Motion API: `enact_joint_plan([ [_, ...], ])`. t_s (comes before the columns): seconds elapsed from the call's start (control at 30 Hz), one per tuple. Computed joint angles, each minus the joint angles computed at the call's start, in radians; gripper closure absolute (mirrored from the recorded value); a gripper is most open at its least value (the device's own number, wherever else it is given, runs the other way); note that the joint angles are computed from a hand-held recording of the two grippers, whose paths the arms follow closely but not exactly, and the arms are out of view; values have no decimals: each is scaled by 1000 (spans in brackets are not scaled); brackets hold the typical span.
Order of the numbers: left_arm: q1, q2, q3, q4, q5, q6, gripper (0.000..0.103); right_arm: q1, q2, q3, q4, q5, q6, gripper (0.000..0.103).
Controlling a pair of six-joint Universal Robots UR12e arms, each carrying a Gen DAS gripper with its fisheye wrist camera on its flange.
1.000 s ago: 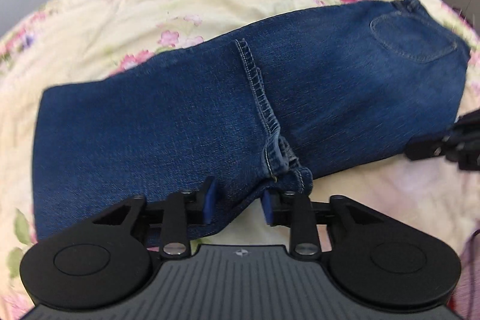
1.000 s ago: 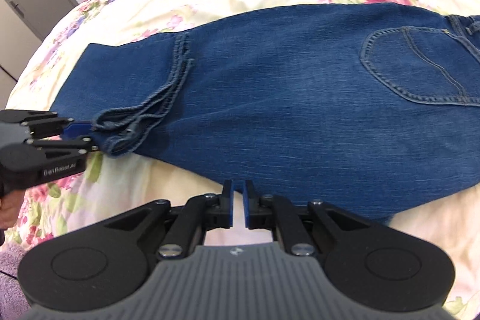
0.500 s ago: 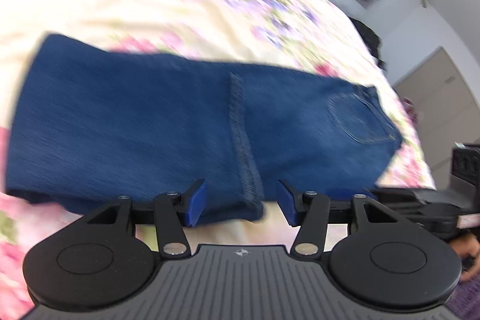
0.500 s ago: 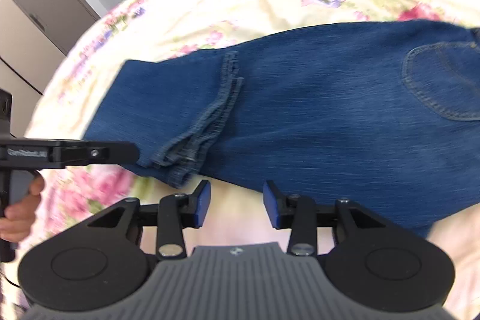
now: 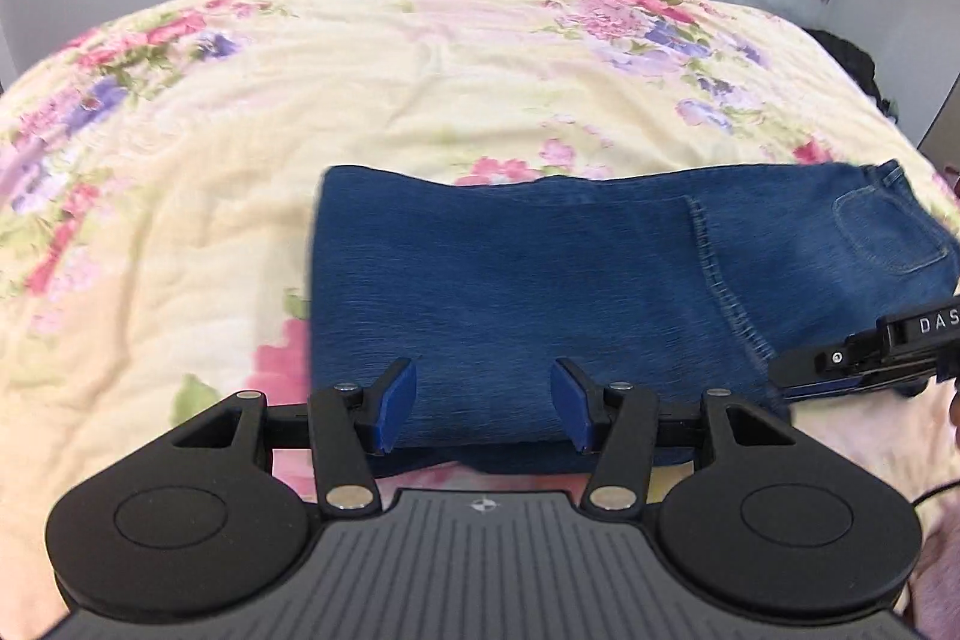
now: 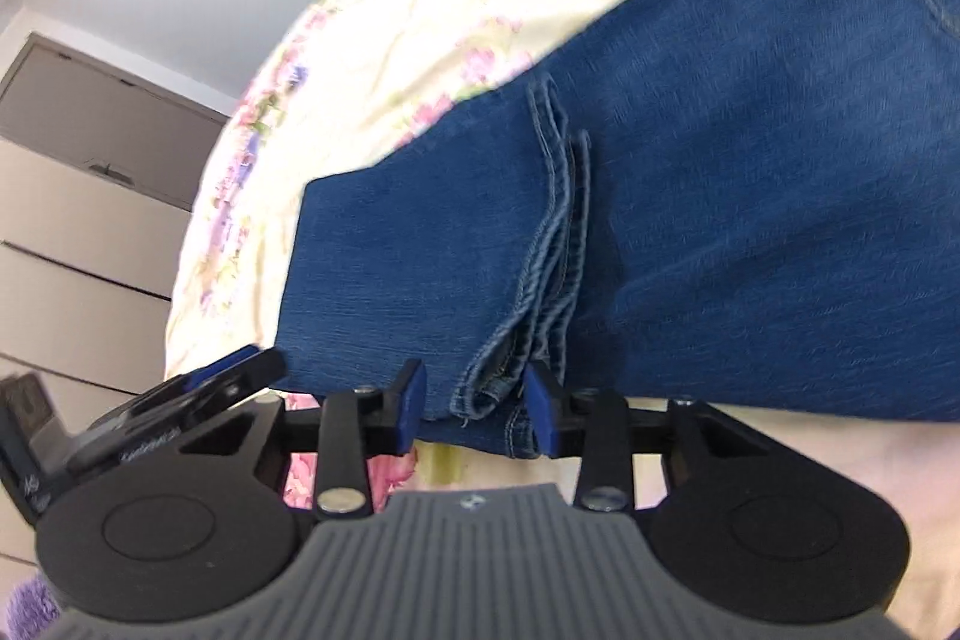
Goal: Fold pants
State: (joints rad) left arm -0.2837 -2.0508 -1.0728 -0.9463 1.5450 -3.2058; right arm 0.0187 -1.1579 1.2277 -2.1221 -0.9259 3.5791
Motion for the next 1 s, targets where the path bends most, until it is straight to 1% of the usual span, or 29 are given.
enact_joint_plan([
  [0.03,4,7,-10,7,14,4,42,4,6,-11,27,-7,3,73],
  [0.07,10,11,-18,14,28,1,42,7,10,-15,33,-12,11,74],
  [0.1,16,18,-29,19,37,-10,42,9,12,-15,35,-12,20,77],
  [0.13,23,24,-37,21,39,-26,42,10,16,-16,40,-10,30,83],
  [0.17,30,28,-43,17,34,-45,42,11,18,-15,38,-6,45,90],
  [0.27,38,34,-58,27,28,-72,45,11,10,-3,-13,-12,70,95],
  [0.37,37,34,-68,58,18,-84,47,7,-10,13,-105,0,51,96],
  [0.43,36,30,-66,65,-5,-79,51,5,-26,22,-137,-3,24,98],
  [0.47,33,25,-60,65,-11,-72,51,5,-32,26,-134,-8,18,98],
  [0.53,23,12,-44,57,-3,-57,53,12,-30,19,-92,-33,-5,99],
  [0.6,10,-5,-21,29,22,-41,55,19,-24,21,-63,-70,-2,99],
  [0.7,-4,-20,-3,-10,68,-19,56,23,-18,32,-31,-83,18,99],
  [0.73,-7,-21,-4,-13,79,-13,56,24,-15,32,-24,-89,10,96],
  [0.77,-8,-21,-6,-12,83,-9,56,26,-18,37,-29,-99,6,90],
  [0.8,-7,-20,-10,-11,82,-8,56,25,-21,41,-41,-105,7,80],
  [0.87,-5,-20,-11,-12,74,-13,56,16,-23,48,-75,-86,23,67],
  [0.93,-1,-20,-10,-12,65,-23,56,5,-9,42,-87,-37,52,65],
  [0.97,0,-20,-10,-11,60,-28,56,1,-1,37,-80,-14,66,60],
  [1.0,0,-21,-9,-12,58,-34,56,-2,6,34,-76,5,80,57],
])
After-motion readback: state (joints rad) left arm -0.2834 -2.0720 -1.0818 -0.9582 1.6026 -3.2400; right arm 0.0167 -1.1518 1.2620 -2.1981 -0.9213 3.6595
